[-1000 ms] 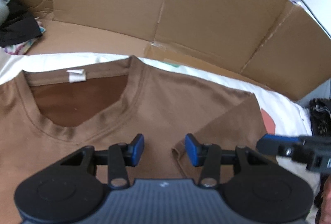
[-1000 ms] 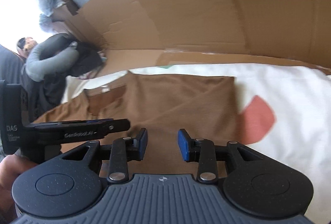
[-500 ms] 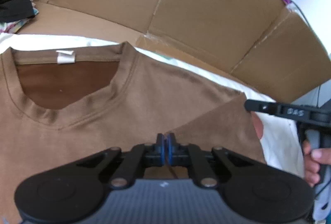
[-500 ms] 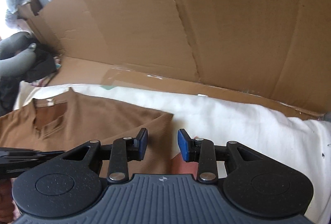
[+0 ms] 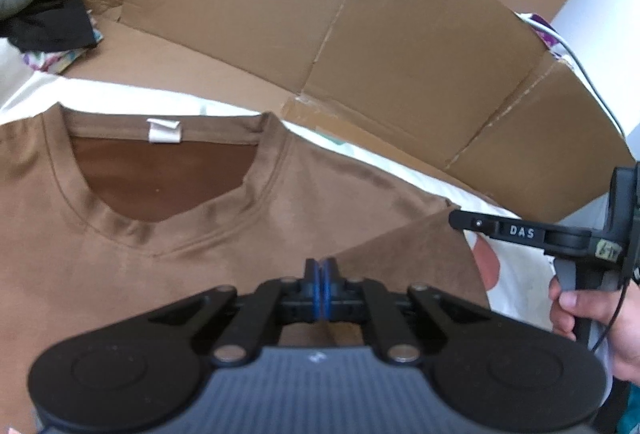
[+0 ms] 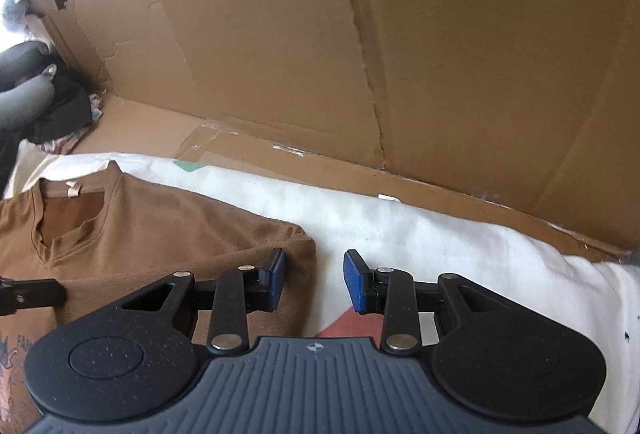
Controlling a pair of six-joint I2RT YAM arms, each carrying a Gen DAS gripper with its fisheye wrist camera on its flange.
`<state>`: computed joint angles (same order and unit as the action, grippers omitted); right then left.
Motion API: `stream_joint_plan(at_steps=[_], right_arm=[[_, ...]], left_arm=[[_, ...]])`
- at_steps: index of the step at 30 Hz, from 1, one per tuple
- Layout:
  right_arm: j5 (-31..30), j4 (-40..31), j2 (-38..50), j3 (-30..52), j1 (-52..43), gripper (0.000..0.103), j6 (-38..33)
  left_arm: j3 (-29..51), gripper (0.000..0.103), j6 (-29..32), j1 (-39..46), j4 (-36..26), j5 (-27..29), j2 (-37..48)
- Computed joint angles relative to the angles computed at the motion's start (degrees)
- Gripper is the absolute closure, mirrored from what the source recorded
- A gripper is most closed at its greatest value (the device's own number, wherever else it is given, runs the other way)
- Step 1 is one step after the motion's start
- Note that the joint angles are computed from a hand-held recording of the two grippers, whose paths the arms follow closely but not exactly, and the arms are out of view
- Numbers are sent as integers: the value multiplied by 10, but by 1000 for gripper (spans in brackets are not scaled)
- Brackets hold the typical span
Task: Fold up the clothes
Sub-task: 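Close the left tool on the shirt below the collar, then open it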
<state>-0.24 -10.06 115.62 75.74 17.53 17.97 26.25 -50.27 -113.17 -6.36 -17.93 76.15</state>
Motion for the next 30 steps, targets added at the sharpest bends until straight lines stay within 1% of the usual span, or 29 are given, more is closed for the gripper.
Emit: stream_joint_plan(at_steps=[4, 8, 11, 13, 16, 18, 20, 24, 27, 30], right_arm=[[19, -11, 24, 28, 7, 67, -13], [38, -4, 35, 39, 9, 67, -16], [48, 20, 15, 19, 3, 69, 9], [21, 21, -2, 7, -7, 69, 14], [-15, 16, -23, -12, -11, 69, -3], [-16, 2, -22, -12, -5, 69, -20], [3, -15, -8, -1, 6, 69, -37], [23, -30, 30, 39, 9, 70, -23], [31, -46, 53, 76, 9, 70, -33], [28, -44, 58, 86, 3, 70, -25]], left_arm=[[-1, 101, -5, 3, -2, 2, 10], [0, 101, -9, -4, 1, -4, 18], [-1, 101, -12, -2, 4, -3, 26], [-8, 101, -16, 2, 9, 2, 23], [-12, 101, -19, 2, 8, 4, 18], [-11, 101, -20, 2, 5, 4, 17], [-9, 101, -21, 0, 4, 2, 18], [-4, 101, -23, -6, -2, -2, 21], [0, 101, -21, -11, -6, -4, 28], [2, 100, -17, -6, 6, -6, 48]])
